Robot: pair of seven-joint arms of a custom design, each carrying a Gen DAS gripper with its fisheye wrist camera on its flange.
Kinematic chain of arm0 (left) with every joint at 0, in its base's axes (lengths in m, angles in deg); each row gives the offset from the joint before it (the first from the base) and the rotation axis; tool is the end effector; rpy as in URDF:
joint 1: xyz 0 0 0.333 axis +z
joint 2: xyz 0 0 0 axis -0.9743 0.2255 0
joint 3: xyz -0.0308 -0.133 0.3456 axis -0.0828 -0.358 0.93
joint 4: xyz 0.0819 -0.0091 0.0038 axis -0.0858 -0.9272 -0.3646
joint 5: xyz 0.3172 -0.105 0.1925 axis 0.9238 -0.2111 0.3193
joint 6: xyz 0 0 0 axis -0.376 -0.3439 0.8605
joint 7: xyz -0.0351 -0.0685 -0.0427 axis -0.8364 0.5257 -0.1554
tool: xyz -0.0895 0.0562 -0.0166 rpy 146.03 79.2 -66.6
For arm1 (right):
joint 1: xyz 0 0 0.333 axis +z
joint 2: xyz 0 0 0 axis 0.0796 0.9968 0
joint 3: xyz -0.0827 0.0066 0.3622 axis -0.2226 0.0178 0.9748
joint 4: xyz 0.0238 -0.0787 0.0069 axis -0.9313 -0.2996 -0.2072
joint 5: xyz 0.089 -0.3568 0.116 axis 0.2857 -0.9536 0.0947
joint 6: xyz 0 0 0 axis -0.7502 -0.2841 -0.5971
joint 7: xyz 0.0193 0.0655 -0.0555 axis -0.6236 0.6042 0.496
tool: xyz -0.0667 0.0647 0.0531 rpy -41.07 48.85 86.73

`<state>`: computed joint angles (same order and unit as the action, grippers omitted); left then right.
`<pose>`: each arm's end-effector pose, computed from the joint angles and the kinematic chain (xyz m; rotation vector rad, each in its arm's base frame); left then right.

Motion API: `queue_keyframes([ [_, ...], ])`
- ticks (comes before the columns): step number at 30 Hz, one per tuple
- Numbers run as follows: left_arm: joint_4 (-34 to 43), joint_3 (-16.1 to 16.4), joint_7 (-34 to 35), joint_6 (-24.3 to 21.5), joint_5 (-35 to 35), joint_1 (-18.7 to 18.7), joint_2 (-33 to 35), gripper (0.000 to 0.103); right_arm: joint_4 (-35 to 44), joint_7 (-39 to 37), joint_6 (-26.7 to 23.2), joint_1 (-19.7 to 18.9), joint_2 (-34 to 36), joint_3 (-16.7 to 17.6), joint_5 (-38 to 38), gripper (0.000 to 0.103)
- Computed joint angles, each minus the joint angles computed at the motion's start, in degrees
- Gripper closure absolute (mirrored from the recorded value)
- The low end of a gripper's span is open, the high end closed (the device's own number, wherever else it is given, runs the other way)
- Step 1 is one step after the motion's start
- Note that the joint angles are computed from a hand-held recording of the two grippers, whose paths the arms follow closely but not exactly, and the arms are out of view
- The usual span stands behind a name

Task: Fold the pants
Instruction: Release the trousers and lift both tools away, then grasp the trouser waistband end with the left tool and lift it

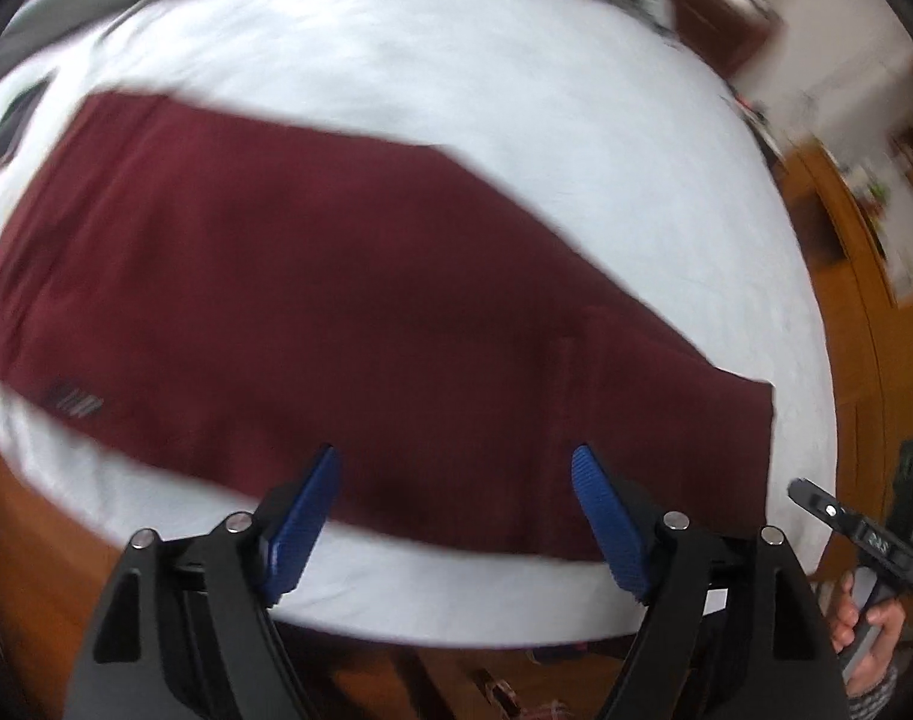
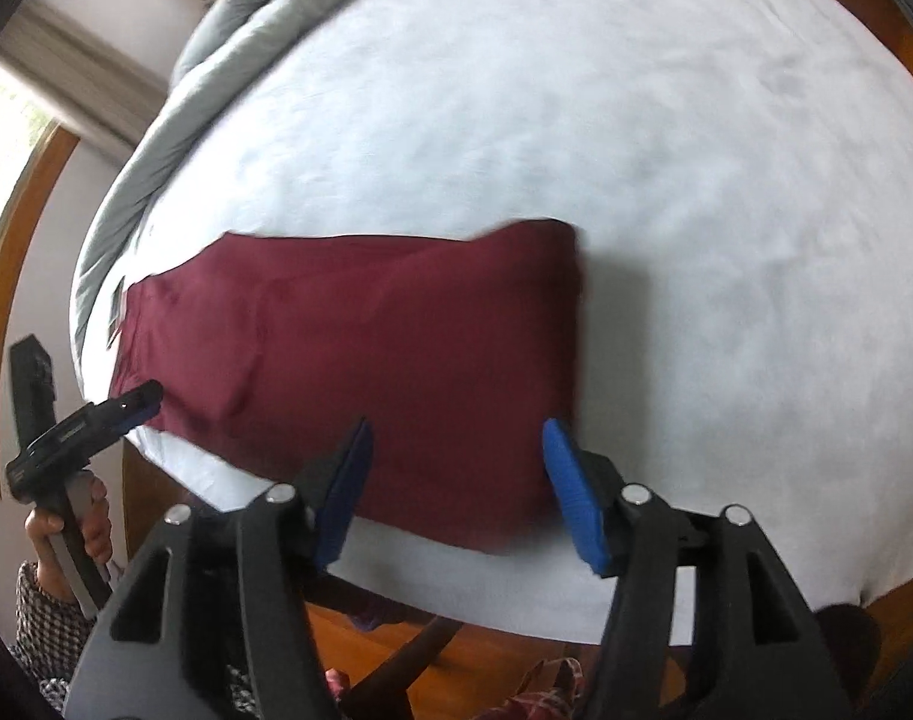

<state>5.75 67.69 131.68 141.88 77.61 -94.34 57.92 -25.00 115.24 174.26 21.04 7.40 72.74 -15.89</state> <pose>0.6926 -0.3711 0.5137 1.8419 -2.2550 0.6182 0.5107 0.2035 0.5979 -1.5437 2.2922 0.0456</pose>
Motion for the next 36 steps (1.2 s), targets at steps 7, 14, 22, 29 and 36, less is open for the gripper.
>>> queue_keyframes([
  [7, -13.62, 3.0, -8.15, 8.6, -4.77, 7.63, -6.86, 0.022, 5.86, -3.87, 0.6, 1.62, 5.99, 0.83, 1.23, 0.034],
  [14, -17.29, 1.72, -11.6, 15.12, -12.02, 13.56, -5.93, 0.025, 7.64, -3.76, -1.45, 2.55, 9.08, 0.97, 0.12, 0.034],
  [22, -13.97, 1.59, -14.16, 16.91, -11.49, 14.0, -2.17, 0.032, 5.92, -3.35, -1.22, 2.8, 9.74, 0.91, 0.57, 0.035],
  [29, -10.38, 2.25, -17.0, 15.42, -9.01, 13.28, -0.09, 0.036, 5.87, -3.58, -1.27, 2.72, 9.9, 0.82, 0.91, 0.035],
  [36, -17.13, -3.21, -9.35, 29.14, -13.96, 15.63, -5.46, 0.074, 5.48, -4.06, -0.96, 2.66, 9.87, 0.83, 1.58, 0.034],
])
